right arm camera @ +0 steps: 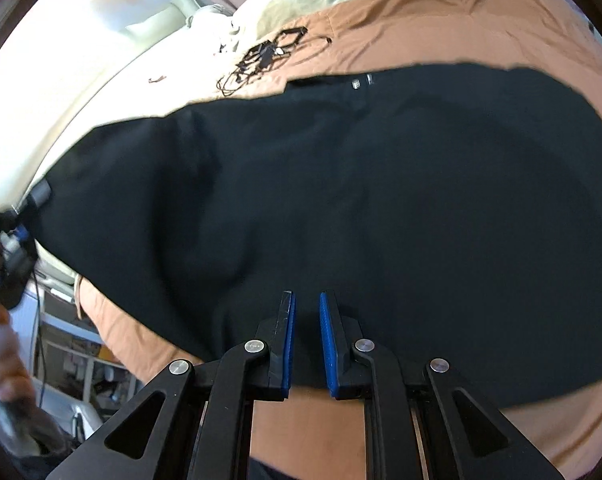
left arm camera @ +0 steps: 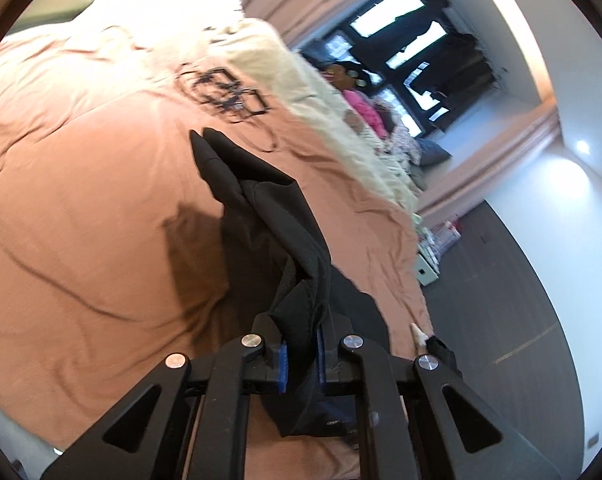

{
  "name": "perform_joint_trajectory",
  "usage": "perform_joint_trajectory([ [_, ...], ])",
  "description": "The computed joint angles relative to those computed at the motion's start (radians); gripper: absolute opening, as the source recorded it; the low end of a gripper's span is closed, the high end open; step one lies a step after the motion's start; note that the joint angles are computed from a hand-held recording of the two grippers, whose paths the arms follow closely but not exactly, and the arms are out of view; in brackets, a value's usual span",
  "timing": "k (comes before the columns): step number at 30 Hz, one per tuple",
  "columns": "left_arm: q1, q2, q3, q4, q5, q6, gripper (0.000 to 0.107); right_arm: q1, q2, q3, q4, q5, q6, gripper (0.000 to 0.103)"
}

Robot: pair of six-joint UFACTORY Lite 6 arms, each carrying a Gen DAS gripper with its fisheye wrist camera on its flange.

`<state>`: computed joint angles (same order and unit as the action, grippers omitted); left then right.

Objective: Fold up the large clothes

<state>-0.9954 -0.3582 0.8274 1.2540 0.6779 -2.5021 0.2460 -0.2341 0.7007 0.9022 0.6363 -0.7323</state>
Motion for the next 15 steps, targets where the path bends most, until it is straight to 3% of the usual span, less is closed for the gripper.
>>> perform_joint_trajectory([
  [8, 0.007, 0.337, 0.418, -0.126, -0.055, 0.305, 0.011, -0.044, 0.09, -0.115, 0.288, -0.03, -0.289, 0.005],
  [15, 0.013, 0.638, 0.817, -0.294, -0.077, 0.595, 0.011, -0.208, 0.068, -0.115, 0.278, 0.155, -0.356, 0.006],
])
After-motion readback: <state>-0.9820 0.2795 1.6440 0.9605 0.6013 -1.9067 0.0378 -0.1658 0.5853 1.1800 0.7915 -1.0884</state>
